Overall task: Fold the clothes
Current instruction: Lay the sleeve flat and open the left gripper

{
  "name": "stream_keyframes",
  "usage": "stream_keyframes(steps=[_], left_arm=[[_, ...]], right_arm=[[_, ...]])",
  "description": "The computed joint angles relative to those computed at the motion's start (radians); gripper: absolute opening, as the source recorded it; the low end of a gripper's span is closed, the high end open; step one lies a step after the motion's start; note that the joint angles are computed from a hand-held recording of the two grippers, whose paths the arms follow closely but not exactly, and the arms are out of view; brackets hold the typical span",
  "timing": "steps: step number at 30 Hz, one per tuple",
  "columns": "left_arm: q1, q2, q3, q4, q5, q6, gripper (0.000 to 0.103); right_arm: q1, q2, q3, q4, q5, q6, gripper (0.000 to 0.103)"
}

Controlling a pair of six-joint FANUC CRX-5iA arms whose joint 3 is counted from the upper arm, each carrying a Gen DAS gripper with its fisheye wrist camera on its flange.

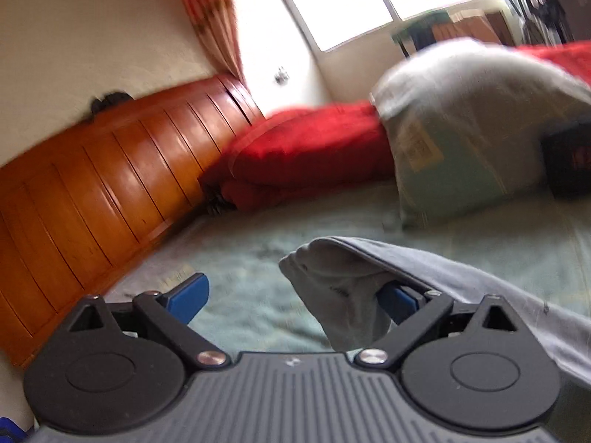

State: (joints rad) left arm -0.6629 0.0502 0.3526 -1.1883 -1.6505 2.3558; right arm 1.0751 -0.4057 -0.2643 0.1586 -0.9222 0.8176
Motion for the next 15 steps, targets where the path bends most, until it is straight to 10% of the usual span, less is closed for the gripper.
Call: stream_keyframes(steps=[15], left_arm=[[0.121, -0.123, -0.122, 0.200, -0.064, -0.043, 0.098]], right_arm=[[-0.001, 0.003, 0.010, -0.006, -0.013, 0.010, 0.103]])
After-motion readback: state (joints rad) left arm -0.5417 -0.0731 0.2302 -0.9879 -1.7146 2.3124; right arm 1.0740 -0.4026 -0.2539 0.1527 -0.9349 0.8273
